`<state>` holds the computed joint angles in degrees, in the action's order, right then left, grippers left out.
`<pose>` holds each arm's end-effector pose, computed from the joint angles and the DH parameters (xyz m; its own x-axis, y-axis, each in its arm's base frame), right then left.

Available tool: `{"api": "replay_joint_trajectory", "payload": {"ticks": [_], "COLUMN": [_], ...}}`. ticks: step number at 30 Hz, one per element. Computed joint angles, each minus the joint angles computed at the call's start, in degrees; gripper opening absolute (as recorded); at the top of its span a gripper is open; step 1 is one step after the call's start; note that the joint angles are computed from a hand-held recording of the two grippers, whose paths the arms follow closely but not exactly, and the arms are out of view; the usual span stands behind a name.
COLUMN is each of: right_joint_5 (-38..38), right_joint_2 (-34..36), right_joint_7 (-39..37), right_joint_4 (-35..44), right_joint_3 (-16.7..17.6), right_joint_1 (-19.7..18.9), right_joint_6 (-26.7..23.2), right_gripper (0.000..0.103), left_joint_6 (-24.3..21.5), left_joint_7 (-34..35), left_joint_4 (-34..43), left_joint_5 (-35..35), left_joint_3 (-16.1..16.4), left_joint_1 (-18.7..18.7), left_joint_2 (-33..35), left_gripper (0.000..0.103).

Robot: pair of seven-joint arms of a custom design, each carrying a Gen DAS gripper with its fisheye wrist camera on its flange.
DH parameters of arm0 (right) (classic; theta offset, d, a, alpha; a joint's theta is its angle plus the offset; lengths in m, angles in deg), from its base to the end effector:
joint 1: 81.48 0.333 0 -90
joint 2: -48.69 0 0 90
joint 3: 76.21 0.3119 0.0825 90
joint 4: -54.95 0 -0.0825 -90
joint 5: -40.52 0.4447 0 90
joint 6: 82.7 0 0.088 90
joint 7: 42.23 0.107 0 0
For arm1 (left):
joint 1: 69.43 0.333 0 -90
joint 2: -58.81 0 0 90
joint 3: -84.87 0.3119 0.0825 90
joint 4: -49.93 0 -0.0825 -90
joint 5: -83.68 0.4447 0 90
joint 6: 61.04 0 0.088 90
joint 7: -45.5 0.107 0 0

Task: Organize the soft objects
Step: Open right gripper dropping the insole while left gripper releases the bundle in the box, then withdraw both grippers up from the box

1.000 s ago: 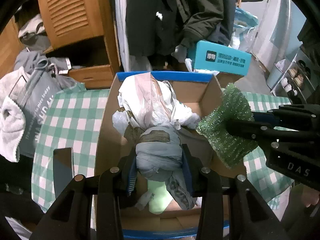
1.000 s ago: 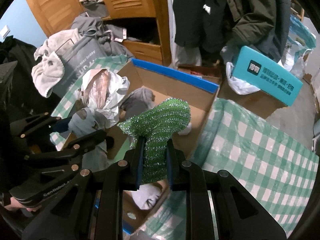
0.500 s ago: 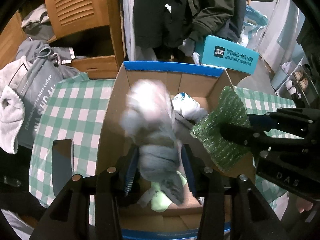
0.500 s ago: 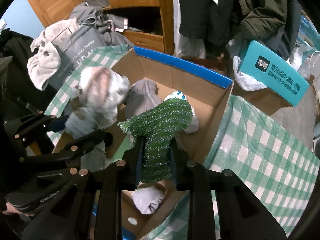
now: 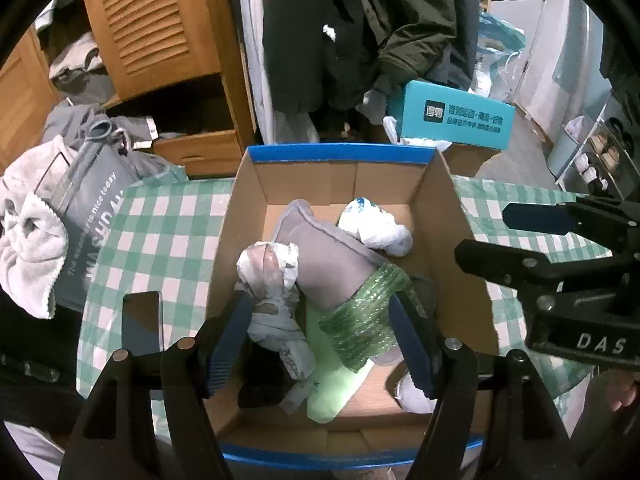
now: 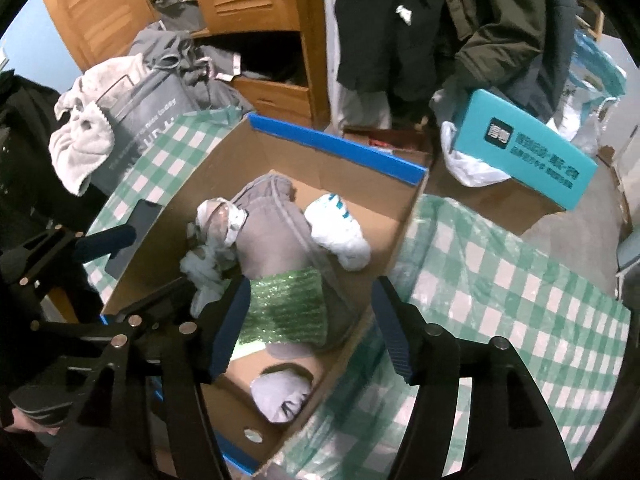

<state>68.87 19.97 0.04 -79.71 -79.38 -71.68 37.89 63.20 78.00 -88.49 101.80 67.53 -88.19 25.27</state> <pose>0.4809 0.0766 0.5278 0.7047 -0.6852 -0.1842 -0.6726 -0.5625 -0.4809 0.3823 -0.2750 0.5236 0.2612 -0.9648 -0.0300 -0.8308 -0.2089 -0.5159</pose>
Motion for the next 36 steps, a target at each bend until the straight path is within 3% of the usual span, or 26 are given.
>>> {"api": "replay_joint_trajectory", "payload": {"ticks": [8, 19, 36], "right_joint_5": [1.4, 2.8, 4.0], "right_joint_2": [-2.8, -6.5, -7.5], "right_joint_7": [0.0, -1.9, -5.7], "right_joint_4": [-0.3, -1.4, -2.0], "right_joint_3": [-1.8, -4.6, -7.5], "right_joint_1": [-1.5, -4.4, -8.2], "right_joint_6": [-0.3, -1.4, 0.9], "right_gripper": [0.067, 0.067, 0.068], "left_joint_6": [-0.6, -1.6, -3.3], "left_joint_7": [-1.5, -2.1, -3.4], "left_joint_4": [2.2, 6.3, 12.0], "left_joint_5": [2.2, 3.4, 7.4], "left_joint_3": [-1.8, -2.9, -4.7], "left_joint_1": [0.1, -1.3, -2.2], "left_joint_2": [0.2, 2.1, 6.7], "left_gripper": [0.084, 0.087, 0.090]}}
